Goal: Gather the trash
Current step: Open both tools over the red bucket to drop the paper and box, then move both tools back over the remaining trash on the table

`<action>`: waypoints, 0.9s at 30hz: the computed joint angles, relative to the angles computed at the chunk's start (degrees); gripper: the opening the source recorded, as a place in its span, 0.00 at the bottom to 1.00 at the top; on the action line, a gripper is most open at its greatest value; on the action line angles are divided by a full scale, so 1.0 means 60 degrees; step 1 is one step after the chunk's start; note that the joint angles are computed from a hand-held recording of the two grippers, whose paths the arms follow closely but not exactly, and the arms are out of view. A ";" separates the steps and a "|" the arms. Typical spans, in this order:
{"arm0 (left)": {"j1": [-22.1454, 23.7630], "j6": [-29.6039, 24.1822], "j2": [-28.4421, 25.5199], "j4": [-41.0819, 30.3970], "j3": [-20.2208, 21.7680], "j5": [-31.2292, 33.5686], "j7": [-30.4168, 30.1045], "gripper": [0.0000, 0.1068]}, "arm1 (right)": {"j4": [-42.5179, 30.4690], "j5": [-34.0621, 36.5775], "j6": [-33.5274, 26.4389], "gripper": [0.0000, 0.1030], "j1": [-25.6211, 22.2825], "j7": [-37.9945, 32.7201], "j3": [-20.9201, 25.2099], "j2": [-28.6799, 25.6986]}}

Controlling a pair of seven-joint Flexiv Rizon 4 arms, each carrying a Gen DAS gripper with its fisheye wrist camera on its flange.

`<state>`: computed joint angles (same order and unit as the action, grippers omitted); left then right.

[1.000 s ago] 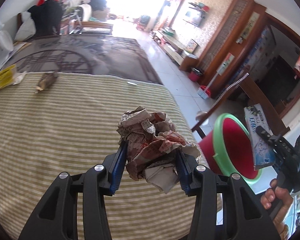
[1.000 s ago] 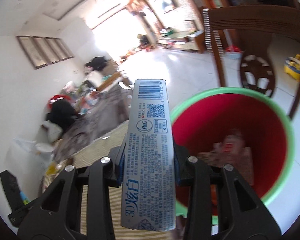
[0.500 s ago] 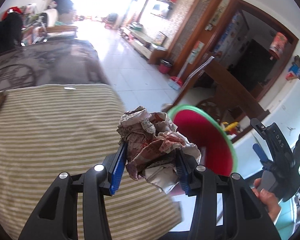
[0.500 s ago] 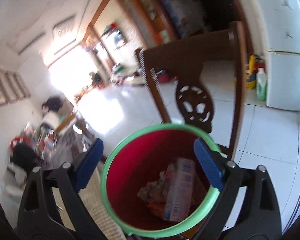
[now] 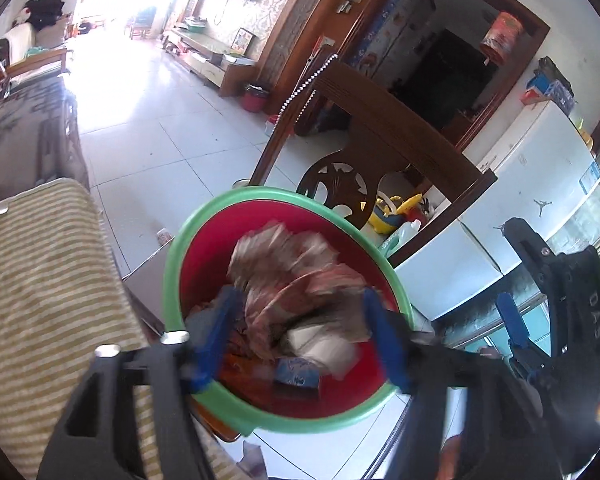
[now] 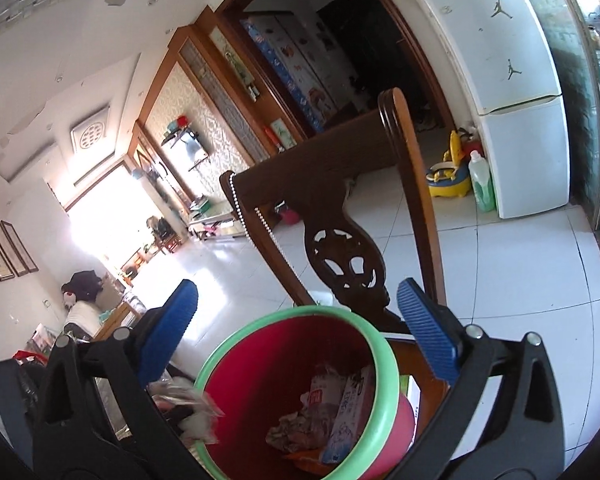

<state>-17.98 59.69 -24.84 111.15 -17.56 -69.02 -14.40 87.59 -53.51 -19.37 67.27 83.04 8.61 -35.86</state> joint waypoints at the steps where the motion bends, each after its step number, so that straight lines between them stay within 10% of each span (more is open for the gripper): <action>1: 0.0010 0.0032 0.0019 0.0007 -0.0037 -0.0127 0.0117 0.65 | -0.0002 0.0005 0.0044 0.95 -0.0027 -0.0029 0.0005 -0.0002; 8: 0.0442 -0.0100 0.0203 0.0061 0.0332 -0.0625 0.0520 0.69 | -0.0375 -0.0310 0.0445 0.95 -0.0155 -0.0756 -0.0161 -0.0234; 19: 0.2291 0.2035 -0.0751 -0.0881 0.1431 -0.1609 0.0866 0.70 | -0.2659 -0.1538 0.2724 0.95 -0.0409 -0.5407 -0.1215 -0.1625; 24: 0.3186 0.2757 -0.2125 -0.2653 0.2196 0.0344 -0.1038 0.82 | -0.4262 -0.1440 0.4668 0.95 -0.0691 -0.7286 -0.1722 -0.2637; 27: 0.3056 0.2718 -0.3354 -0.4314 0.3820 0.3013 -0.2347 0.85 | -0.4709 -0.1248 0.7229 0.95 -0.1294 -0.7990 -0.1771 -0.3062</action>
